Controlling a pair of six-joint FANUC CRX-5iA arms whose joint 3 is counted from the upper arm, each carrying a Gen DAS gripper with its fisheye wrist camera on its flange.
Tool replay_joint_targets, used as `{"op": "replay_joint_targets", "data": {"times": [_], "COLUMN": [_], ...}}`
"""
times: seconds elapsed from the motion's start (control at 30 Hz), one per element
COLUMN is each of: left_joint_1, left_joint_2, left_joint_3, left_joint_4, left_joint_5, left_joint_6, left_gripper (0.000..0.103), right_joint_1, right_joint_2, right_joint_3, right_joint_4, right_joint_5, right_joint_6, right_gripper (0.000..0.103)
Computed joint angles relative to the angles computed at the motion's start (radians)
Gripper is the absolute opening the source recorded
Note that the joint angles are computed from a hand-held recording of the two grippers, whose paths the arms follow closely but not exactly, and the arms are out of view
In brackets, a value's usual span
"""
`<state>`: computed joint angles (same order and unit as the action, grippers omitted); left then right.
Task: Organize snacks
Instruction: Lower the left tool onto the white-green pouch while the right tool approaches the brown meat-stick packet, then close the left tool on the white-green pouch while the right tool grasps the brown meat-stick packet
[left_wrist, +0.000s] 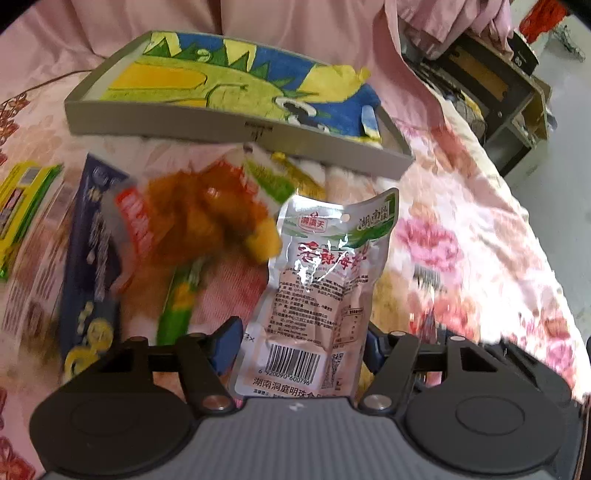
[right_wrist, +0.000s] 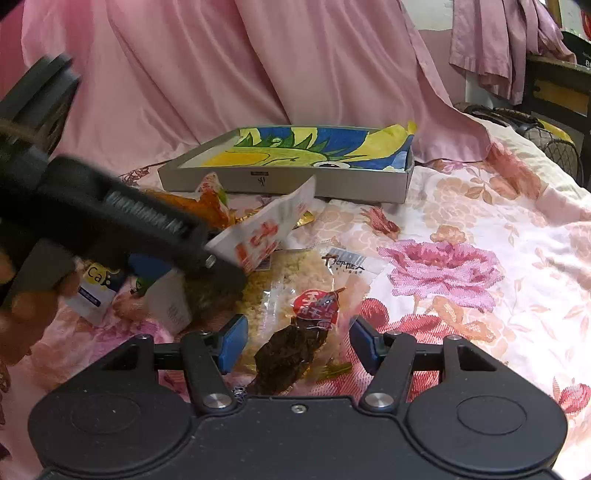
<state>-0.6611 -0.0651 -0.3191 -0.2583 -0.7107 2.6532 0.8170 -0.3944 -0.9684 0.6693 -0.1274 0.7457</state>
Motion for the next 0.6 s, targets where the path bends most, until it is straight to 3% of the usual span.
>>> {"op": "replay_joint_targets", "data": {"times": [0.1,0.17,0.37,0.53,0.6], "left_joint_1": [-0.001,0.001,0.015,-0.012,-0.021], "left_joint_2": [0.003,0.014,0.063,0.071,0.063], "left_joint_3": [0.0,0.012,0.054,0.077,0.078], "left_joint_4": [0.011,0.007,0.002,-0.059,-0.072], "left_joint_5": [-0.009,-0.015,-0.015,-0.043,-0.059], "left_joint_6": [-0.027,-0.029,-0.059,-0.011,0.002], "left_gripper": [0.076,0.079,0.088,0.078,0.07], "right_joint_1": [0.024,0.038,0.055,0.062,0.055], "right_joint_2": [0.003,0.011,0.021,0.027,0.024], "right_joint_3": [0.025,0.046,0.066,0.073,0.052], "right_joint_4": [-0.092,-0.16,-0.235,-0.243,-0.166], "right_joint_5": [-0.035,-0.057,-0.078,-0.098,-0.085], "right_joint_6": [0.074,0.135,0.217,0.227,0.155], "right_gripper": [0.064,0.07,0.081,0.079,0.073]}}
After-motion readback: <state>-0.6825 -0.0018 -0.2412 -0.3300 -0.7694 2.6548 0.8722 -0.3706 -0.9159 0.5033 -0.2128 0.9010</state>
